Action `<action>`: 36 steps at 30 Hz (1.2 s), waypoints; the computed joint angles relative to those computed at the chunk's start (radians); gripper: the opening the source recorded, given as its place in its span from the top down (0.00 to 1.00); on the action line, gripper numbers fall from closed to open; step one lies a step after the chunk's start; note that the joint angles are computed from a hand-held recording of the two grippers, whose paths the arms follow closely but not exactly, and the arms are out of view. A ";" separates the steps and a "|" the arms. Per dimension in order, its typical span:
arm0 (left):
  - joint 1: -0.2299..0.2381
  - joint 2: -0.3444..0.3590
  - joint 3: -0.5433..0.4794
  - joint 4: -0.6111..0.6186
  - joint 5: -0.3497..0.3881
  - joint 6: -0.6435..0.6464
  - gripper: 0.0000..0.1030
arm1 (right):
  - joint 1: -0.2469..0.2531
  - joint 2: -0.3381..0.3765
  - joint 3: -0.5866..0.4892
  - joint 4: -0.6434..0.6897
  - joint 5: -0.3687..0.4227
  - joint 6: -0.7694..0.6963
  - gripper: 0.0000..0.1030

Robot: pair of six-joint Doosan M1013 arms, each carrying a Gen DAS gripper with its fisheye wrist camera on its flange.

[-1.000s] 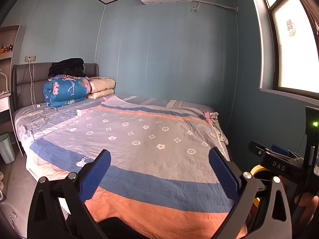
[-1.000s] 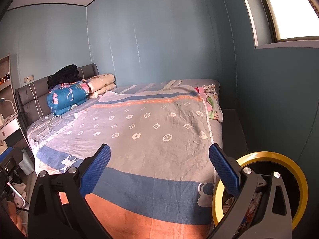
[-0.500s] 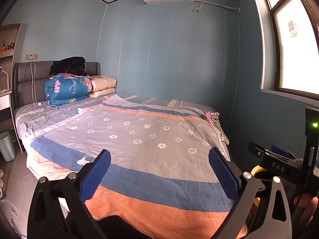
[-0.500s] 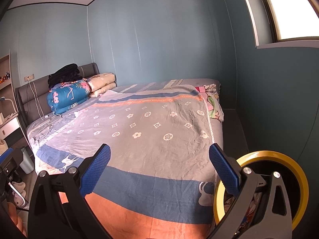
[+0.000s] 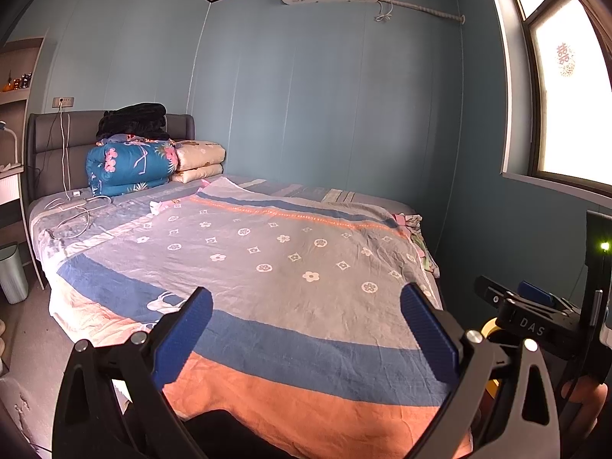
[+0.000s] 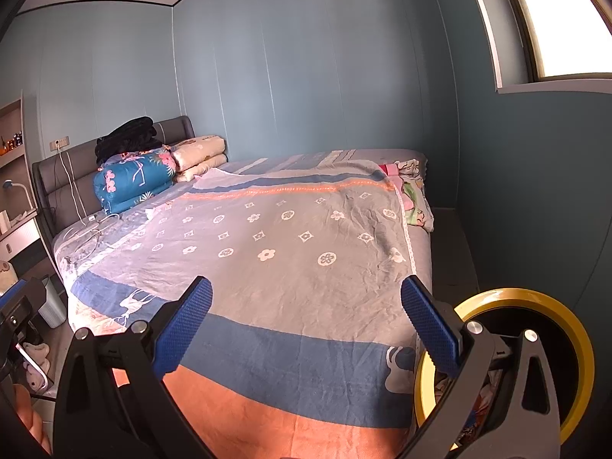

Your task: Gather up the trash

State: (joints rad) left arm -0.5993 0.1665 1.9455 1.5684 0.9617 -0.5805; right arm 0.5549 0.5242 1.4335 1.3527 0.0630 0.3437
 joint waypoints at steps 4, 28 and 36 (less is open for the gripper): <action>0.001 -0.003 0.003 0.000 -0.008 -0.005 0.08 | 0.000 0.003 -0.003 -0.106 0.004 0.106 0.08; 0.004 0.000 0.004 -0.004 -0.022 -0.007 0.08 | -0.004 0.013 -0.009 -0.289 0.012 0.300 0.08; 0.005 0.001 0.004 -0.006 -0.023 -0.006 0.08 | -0.004 0.016 -0.009 -0.348 0.010 0.362 0.08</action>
